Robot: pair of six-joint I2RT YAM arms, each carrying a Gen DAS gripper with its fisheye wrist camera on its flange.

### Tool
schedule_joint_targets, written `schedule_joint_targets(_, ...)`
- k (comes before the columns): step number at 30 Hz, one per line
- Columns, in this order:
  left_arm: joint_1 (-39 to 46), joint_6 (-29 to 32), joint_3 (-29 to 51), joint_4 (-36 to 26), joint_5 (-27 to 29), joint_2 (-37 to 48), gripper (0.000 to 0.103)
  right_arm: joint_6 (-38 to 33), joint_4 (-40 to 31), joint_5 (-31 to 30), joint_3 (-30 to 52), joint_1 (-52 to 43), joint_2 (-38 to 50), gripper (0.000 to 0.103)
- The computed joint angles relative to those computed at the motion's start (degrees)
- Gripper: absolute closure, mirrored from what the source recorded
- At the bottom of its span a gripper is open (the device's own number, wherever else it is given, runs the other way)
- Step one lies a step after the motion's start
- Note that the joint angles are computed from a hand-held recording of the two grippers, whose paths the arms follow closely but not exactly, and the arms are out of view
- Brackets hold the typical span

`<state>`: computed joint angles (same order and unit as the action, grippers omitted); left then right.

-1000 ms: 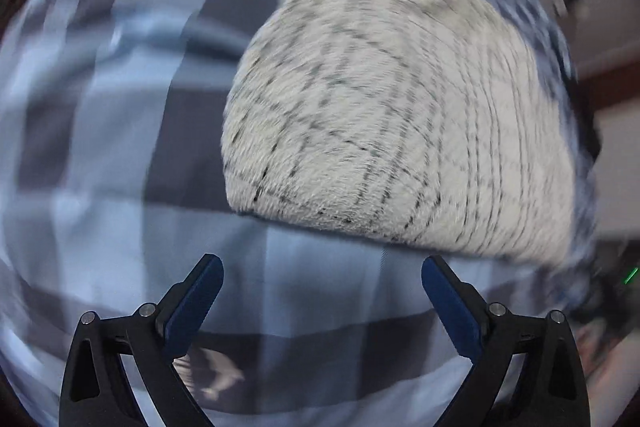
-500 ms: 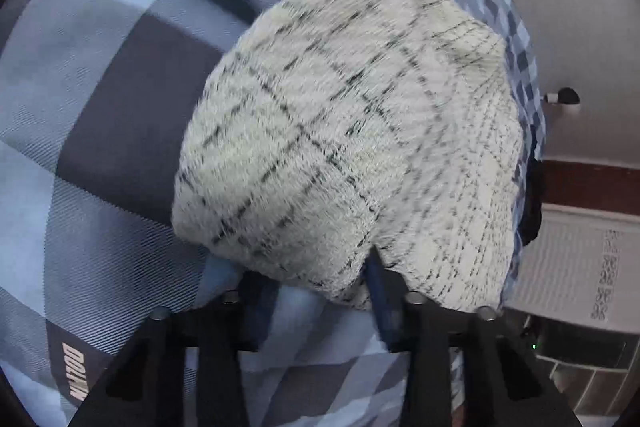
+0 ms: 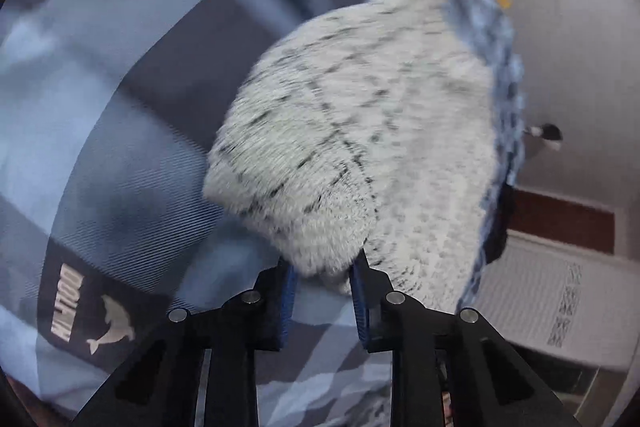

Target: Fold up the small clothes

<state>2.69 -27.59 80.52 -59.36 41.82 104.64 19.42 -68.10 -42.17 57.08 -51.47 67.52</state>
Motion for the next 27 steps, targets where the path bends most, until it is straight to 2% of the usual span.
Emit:
schedule_joint_targets(1, -0.27, -0.07, 0.88, -1.49, -2.44, 0.54, 0.078, 1.32, 0.74, 0.44, -0.67, 0.46, 0.66, 0.100)
schedule_joint_targets(3, -1.22, 2.71, 4.12, -5.69, -10.21, 0.16, 0.053, 1.07, -0.78, 1.85, -1.06, -0.94, 1.55, 0.099)
schedule_joint_targets(4, -2.51, 3.79, 6.27, -7.45, -17.10, -0.84, 0.044, -0.67, -3.48, 4.69, 0.31, -2.20, 1.69, 0.095)
schedule_joint_targets(5, -3.41, 4.50, 7.09, -7.59, -21.69, -2.22, 0.026, -0.72, -5.58, 9.81, 2.36, -2.95, 0.98, 0.093)
schedule_joint_targets(6, -4.35, 4.97, 7.79, -7.11, -25.10, -3.57, 0.017, -1.41, -6.75, 12.53, 4.08, -4.64, -0.12, 0.092)
schedule_joint_targets(7, -5.48, 5.83, 8.92, -7.04, -28.03, -4.53, 0.016, -3.39, -7.55, 11.87, 5.29, -6.41, -0.61, 0.085)
schedule_joint_targets(8, -6.20, 7.21, 9.67, -7.34, -30.14, -5.15, 0.014, -5.65, -8.80, 10.40, 6.51, -7.25, -0.70, 0.061)
schedule_joint_targets(10, -7.69, 10.77, 10.84, -8.14, -35.15, -6.31, 0.007, -8.38, -10.22, 8.41, 7.58, -7.50, -1.81, 0.028)
schedule_joint_targets(13, -9.26, 14.94, 8.82, -7.64, -39.94, -9.70, 0.004, -11.28, -12.46, 7.57, 8.34, -5.00, -5.64, 0.027)
schedule_joint_targets(15, -9.35, 16.77, 8.13, -7.97, -38.20, -10.42, 0.004, -13.53, -14.09, 6.80, 8.21, -2.84, -7.16, 0.026)
schedule_joint_targets(17, -9.05, 17.38, 8.43, -8.14, -35.19, -9.58, 0.004, -14.75, -15.41, 2.93, 6.72, -2.66, -6.32, 0.026)
schedule_joint_targets(19, -9.98, 16.47, 8.23, -7.34, -35.14, -9.43, 0.004, -10.81, -12.43, 0.78, 4.59, -0.81, -4.72, 0.027)
schedule_joint_targets(23, -13.21, 15.29, 9.42, -6.73, -37.35, -7.50, 0.004, -6.36, -7.21, 7.24, 3.59, 1.23, -2.03, 0.027)
schedule_joint_targets(24, -13.57, 15.21, 10.17, -6.93, -36.84, -6.75, 0.004, -6.00, -6.17, 5.63, 2.68, 0.49, -0.58, 0.027)
schedule_joint_targets(27, -13.82, 14.87, 10.67, -7.18, -34.81, -6.12, 0.004, -6.13, -4.09, -6.56, -1.30, -4.84, 5.19, 0.027)
